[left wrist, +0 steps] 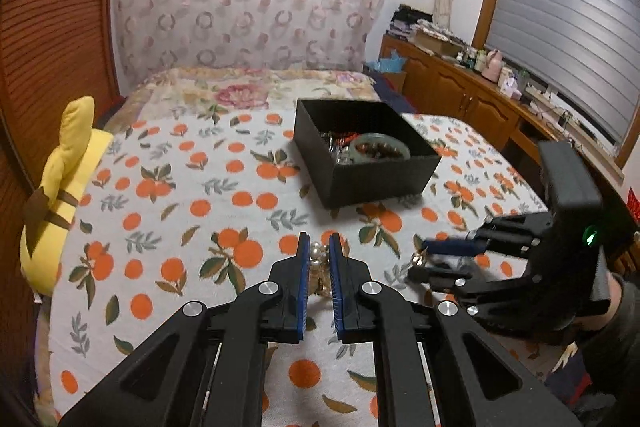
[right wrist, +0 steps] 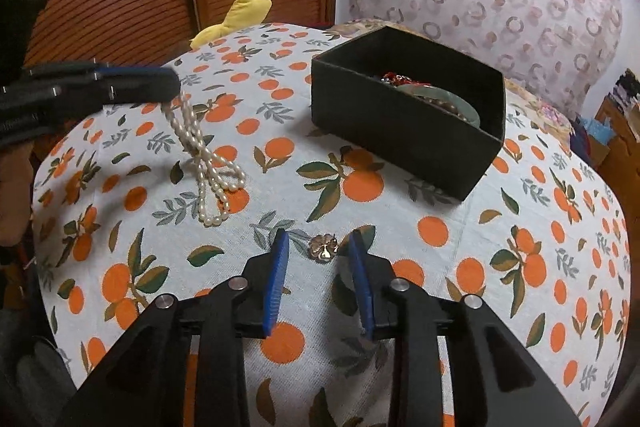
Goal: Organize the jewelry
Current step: 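Grasp the small flower earring with the right tool while the left tool grasps the pearl necklace, then carry the flower earring with the right tool while the left tool carries the pearl necklace to the box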
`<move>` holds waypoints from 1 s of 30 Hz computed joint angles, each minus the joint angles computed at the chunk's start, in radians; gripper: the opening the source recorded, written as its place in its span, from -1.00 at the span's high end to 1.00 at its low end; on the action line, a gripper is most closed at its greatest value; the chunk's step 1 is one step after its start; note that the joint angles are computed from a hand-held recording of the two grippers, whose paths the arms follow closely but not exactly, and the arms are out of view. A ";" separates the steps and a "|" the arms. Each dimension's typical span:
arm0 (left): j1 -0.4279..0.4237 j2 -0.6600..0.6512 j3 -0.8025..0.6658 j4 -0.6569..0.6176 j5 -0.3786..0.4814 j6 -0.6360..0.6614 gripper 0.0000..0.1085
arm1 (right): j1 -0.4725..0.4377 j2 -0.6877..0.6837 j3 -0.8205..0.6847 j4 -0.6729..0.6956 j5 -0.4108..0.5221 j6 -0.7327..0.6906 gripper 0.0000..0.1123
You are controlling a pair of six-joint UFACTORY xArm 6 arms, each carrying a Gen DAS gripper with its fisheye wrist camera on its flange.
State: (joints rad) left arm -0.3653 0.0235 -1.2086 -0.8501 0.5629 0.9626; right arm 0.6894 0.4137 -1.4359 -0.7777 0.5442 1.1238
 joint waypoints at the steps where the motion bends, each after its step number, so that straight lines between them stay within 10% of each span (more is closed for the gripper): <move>1: -0.001 -0.003 -0.002 -0.006 -0.002 0.003 0.84 | 0.000 -0.001 0.001 -0.002 0.001 0.000 0.70; 30: -0.129 0.177 -0.405 0.122 -0.066 -0.150 0.84 | -0.099 -0.148 0.009 -0.241 0.011 0.161 0.70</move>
